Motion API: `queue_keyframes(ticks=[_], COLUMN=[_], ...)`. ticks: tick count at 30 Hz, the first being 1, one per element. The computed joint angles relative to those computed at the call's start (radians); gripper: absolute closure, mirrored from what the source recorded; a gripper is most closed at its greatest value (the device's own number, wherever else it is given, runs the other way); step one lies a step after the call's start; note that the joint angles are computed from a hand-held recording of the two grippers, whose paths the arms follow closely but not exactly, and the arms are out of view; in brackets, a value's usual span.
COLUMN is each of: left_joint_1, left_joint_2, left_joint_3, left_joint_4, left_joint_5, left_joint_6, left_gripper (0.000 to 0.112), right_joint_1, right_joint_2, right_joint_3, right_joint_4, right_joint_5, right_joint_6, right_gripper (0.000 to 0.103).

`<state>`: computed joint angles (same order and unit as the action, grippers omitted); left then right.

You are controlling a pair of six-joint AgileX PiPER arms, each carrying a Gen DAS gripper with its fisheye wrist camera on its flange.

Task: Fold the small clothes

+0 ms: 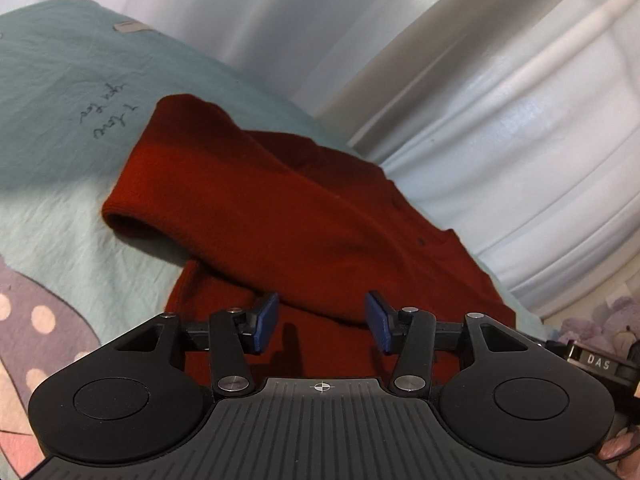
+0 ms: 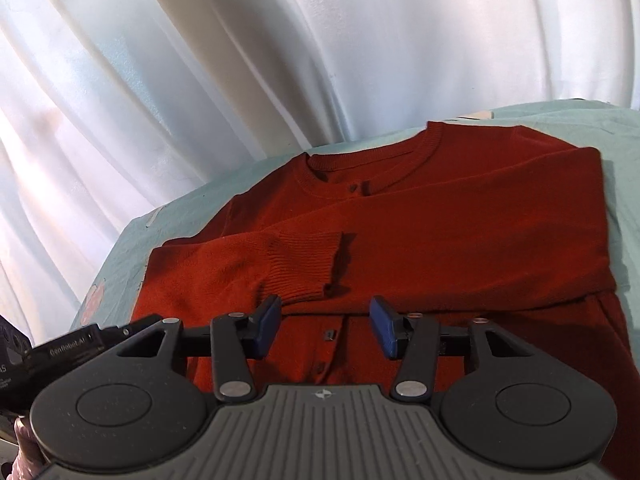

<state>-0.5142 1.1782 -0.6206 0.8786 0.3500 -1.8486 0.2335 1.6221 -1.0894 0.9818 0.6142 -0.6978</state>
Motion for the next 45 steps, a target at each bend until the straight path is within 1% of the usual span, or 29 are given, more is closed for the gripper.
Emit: queue_keyframes(ticks=[4, 5, 6, 9, 10, 11, 12, 14, 16, 17, 19, 20, 23, 24, 25, 27, 29, 31, 32, 33, 35, 36, 37, 38, 39, 40, 41, 44, 45], left_joint_1=[0.011, 0.047, 0.066, 0.02, 0.022, 0.022, 0.048, 0.074, 0.07, 0.08, 0.098, 0.109, 0.117, 0.12, 0.125, 0.132, 0.144, 0.153, 0.159, 0.161, 0.161, 0.158, 0.15, 0.148, 0.149, 0.145, 0.133, 0.117, 0.122], left_joint_2=[-0.022, -0.029, -0.04, -0.04, -0.034, -0.031, -0.01, -0.002, -0.01, -0.004, -0.003, 0.001, 0.007, 0.013, 0.018, 0.036, 0.046, 0.04, 0.027, 0.021, 0.018, 0.025, 0.043, 0.057, 0.073, 0.087, 0.098, 0.102, 0.106], left_joint_3=[0.02, 0.037, 0.05, 0.037, 0.034, 0.033, 0.024, 0.028, 0.024, 0.022, 0.018, 0.011, 0.003, 0.001, -0.002, -0.014, -0.016, -0.013, -0.001, 0.003, 0.004, -0.006, -0.024, -0.038, -0.048, -0.063, -0.079, -0.088, -0.09], left_joint_4=[-0.086, -0.101, -0.104, -0.065, -0.059, -0.064, -0.076, -0.084, -0.097, -0.104, -0.148, -0.182, -0.186, -0.185, -0.193, -0.229, -0.26, -0.332, -0.369, -0.4, -0.435, -0.43, -0.408, -0.418, -0.425, -0.402, -0.358, -0.252, -0.266], left_joint_5=[0.062, 0.037, 0.025, 0.084, 0.087, 0.093, 0.069, 0.035, 0.043, 0.034, 0.015, 0.008, -0.014, -0.027, -0.039, -0.047, -0.073, -0.1, -0.123, -0.134, -0.143, -0.138, -0.116, -0.103, -0.102, -0.086, -0.054, -0.024, -0.026], left_joint_6=[0.035, 0.058, 0.067, 0.026, 0.028, 0.033, 0.055, 0.059, 0.061, 0.067, 0.111, 0.15, 0.182, 0.187, 0.195, 0.223, 0.246, 0.303, 0.338, 0.367, 0.408, 0.411, 0.391, 0.403, 0.411, 0.386, 0.338, 0.238, 0.253], left_gripper=[0.06, 0.06, 0.06, 0.06, 0.06, 0.06, 0.06, 0.062, 0.064, 0.065, 0.065, 0.065, 0.065, 0.065, 0.065, 0.065, 0.065, 0.065, 0.065, 0.065, 0.064, 0.064, 0.064, 0.064, 0.063, 0.064, 0.064, 0.063, 0.063], right_joint_1=[0.052, 0.053, 0.055, 0.043, 0.037, 0.035, 0.037, 0.042, 0.044, 0.051, 0.057, 0.057, 0.064, 0.057, 0.043, -0.008, -0.074, -0.116, -0.133, -0.147, -0.158, -0.145, -0.134, -0.123, -0.117, -0.108, -0.085, -0.026, -0.035], right_joint_2=[0.147, 0.184, 0.208, 0.273, 0.298, 0.316, 0.321, 0.347, 0.355, 0.335, 0.253, 0.205, 0.086, 0.071, 0.074, 0.104, 0.151, 0.163, 0.174, 0.187, 0.198, 0.204, 0.208, 0.209, 0.209, 0.199, 0.164, 0.073, 0.067], right_joint_3=[-0.162, -0.199, -0.223, -0.278, -0.294, -0.307, -0.304, -0.338, -0.34, -0.321, -0.248, -0.216, -0.116, -0.094, -0.092, -0.118, -0.158, -0.141, -0.138, -0.137, -0.116, -0.12, -0.126, -0.132, -0.146, -0.142, -0.127, -0.03, -0.017], right_joint_4=[-0.034, -0.049, -0.077, -0.083, -0.066, -0.052, -0.03, -0.04, -0.011, -0.004, 0.036, 0.016, -0.244, -0.344, -0.428, -0.478, -0.374, -0.296, -0.246, -0.2, -0.067, -0.055, -0.067, -0.074, -0.091, -0.09, -0.129, -0.408, -0.508], right_joint_5=[0.022, 0.031, 0.031, 0.065, 0.088, 0.105, 0.094, 0.122, 0.131, 0.106, 0.013, -0.045, -0.262, -0.303, -0.304, -0.238, -0.129, -0.116, -0.101, -0.075, -0.075, -0.092, -0.102, -0.099, -0.074, -0.08, -0.127, -0.385, -0.417], right_joint_6=[0.125, 0.182, 0.24, 0.307, 0.318, 0.325, 0.313, 0.339, 0.314, 0.28, 0.18, 0.179, 0.339, 0.381, 0.431, 0.481, 0.429, 0.408, 0.368, 0.336, 0.218, 0.207, 0.215, 0.209, 0.21, 0.192, 0.192, 0.363, 0.447], right_gripper=[0.053, 0.053, 0.053, 0.054, 0.062, 0.067, 0.07, 0.093, 0.098, 0.098, 0.099, 0.099, 0.098, 0.098, 0.098, 0.097, 0.092, 0.09, 0.077, 0.07, 0.067, 0.068, 0.076, 0.097, 0.098, 0.098, 0.099, 0.099, 0.099])
